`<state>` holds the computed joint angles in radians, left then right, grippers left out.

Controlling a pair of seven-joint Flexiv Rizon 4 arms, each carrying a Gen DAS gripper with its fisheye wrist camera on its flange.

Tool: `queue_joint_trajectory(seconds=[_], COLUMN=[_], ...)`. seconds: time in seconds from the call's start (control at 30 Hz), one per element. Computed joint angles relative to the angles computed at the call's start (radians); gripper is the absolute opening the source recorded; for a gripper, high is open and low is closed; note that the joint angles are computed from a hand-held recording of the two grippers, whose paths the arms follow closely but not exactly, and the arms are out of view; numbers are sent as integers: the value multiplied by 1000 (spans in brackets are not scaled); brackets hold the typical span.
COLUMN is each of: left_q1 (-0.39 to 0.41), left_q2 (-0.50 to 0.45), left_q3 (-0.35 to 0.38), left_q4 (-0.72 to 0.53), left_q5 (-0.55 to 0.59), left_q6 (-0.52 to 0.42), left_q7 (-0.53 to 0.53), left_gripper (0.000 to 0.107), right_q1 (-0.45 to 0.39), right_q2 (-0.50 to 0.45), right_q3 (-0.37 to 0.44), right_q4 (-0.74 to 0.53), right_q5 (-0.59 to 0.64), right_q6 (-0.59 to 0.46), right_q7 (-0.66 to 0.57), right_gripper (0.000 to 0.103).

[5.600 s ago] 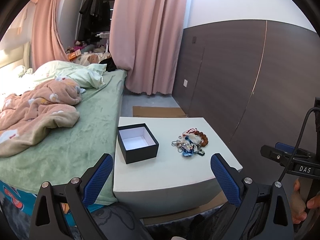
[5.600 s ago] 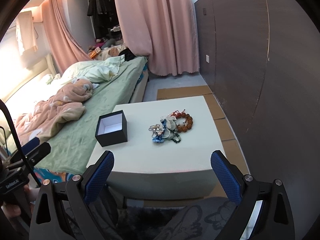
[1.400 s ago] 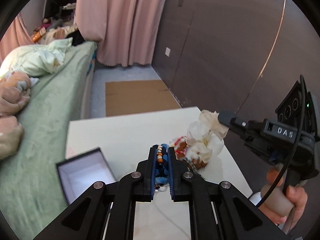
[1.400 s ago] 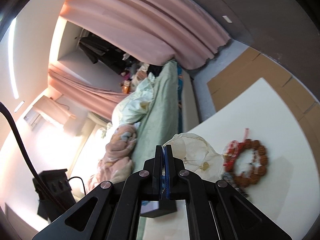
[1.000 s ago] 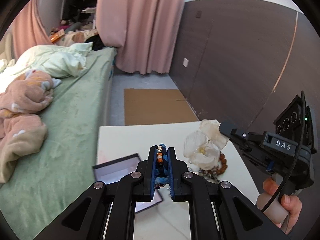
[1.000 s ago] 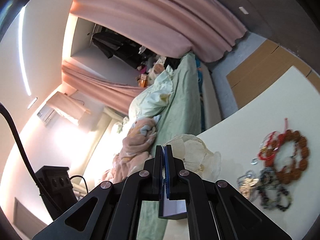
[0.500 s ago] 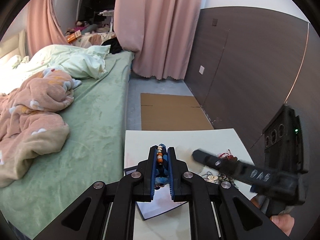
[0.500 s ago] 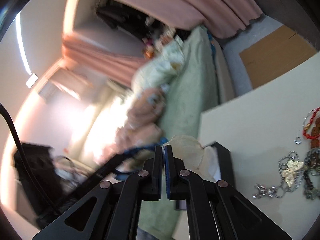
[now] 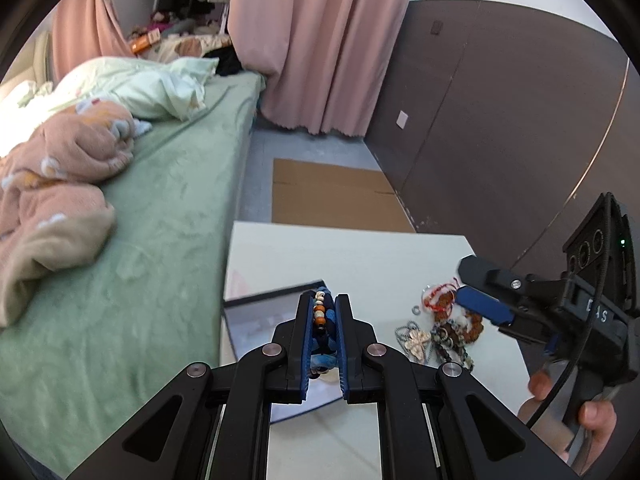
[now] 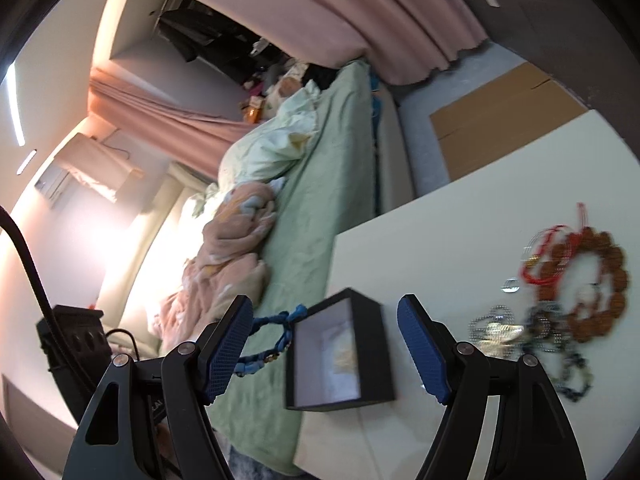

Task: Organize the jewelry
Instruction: 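Carry the blue cord and white flower into the black box and open both tools, then move both open tools back over the remaining jewelry pile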

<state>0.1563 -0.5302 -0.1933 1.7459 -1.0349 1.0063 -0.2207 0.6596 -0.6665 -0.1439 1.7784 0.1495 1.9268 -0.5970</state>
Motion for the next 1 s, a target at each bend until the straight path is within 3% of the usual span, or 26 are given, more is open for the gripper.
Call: queue_joint_trajectory(seconds=[0.13,0.17,0.27,0.3,0.57,0.73,1.0], left_q1=[-15,-17,0,11,6,-8,-54], left_q2=[-33,-40,-54,-50,-34,-26,-18], left_q3=[37,44,34,19,2,-8,-6], left_q4=[-40,-47,-54,-41,-11,8,43], left_q5=[103,131,155,130,112,95,131], left_q6=[-69,-77,-98,-86,-70,-65,-45], left_q7=[-110,-141,-191,-177,-164,-141,-94], left_gripper=[16,22,64,72,74,74,72], right_q1=[37,47,63,69,107,119,-6], right_q2=[38,46,72,79,129,142,137], right_q3=[-54,-68,-91,-99,-141,-158,-45], right_q4=[64,80,135,151,242,256,259], right_q5=[25,33,59,71,181,221,141], right_q6=[-11,-13,3,9,57,22,-24], right_q7=[-18,-21,-31,-35,-73,-69,17], right_gripper=[75,75,75,75,75,75,75])
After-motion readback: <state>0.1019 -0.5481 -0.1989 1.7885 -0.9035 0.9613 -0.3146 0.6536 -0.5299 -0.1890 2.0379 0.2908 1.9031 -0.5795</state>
